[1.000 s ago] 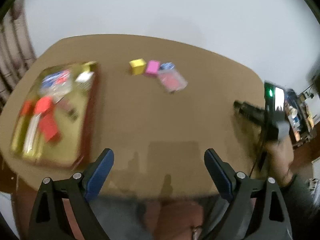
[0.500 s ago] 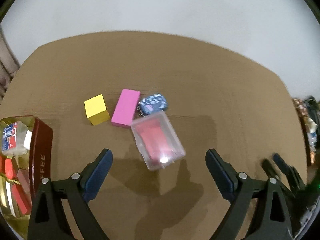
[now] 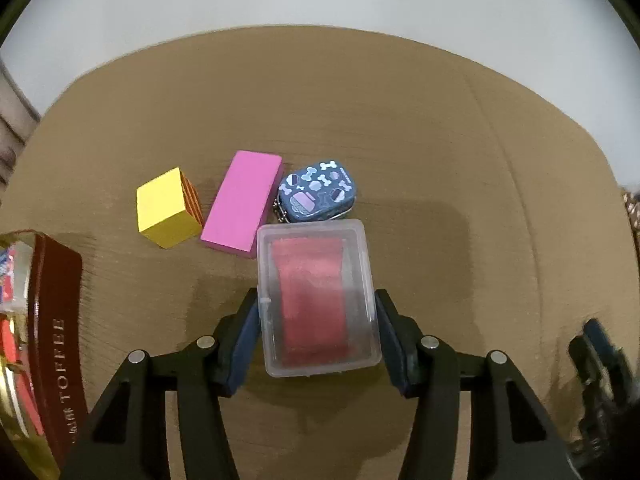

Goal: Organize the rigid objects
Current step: 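Grasp the clear plastic box with red inside using the left gripper, then carry the clear box over the tin and release it inside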

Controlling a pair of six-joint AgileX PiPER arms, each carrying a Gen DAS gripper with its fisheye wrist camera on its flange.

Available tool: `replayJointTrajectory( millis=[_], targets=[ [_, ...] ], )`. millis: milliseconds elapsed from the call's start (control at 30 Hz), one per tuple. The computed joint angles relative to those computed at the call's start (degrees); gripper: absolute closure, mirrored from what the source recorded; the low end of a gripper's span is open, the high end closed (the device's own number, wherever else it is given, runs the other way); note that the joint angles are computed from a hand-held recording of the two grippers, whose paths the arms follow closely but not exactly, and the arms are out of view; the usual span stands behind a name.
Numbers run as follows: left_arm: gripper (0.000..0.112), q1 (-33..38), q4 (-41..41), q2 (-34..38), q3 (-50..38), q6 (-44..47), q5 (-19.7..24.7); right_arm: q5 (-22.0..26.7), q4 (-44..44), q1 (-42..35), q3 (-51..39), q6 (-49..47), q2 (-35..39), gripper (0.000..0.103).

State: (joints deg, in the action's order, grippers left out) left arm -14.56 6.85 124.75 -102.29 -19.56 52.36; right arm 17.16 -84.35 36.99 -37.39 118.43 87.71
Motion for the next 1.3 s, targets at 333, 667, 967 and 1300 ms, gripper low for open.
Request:
replayJointTrajectory(
  millis=[333, 667, 967, 1300],
  targets=[
    [0.062, -0.3, -4.6, -31.1, 32.4, 5.4, -8.2, 2.4, 3.7, 2.4, -8.3, -2.7, 9.2, 0.047],
    [0.062, 29.3, -4.5, -38.1, 31.4, 21.3, 3.2, 7.1, 12.8, 4.8, -13.6, -12.6, 13.1, 0.047],
    [0.062, 31.5, -3.6, -27.2, 28.4, 20.5, 1.6, 8.6, 16.0, 5.5, -16.6, -16.2, 15.7, 0.046],
    [0.061, 32.0, -10.2, -16.8, 20.5, 17.9, 7.3, 8.8, 16.0, 6.0, -16.6, -16.3, 15.9, 0.043]
  ],
)
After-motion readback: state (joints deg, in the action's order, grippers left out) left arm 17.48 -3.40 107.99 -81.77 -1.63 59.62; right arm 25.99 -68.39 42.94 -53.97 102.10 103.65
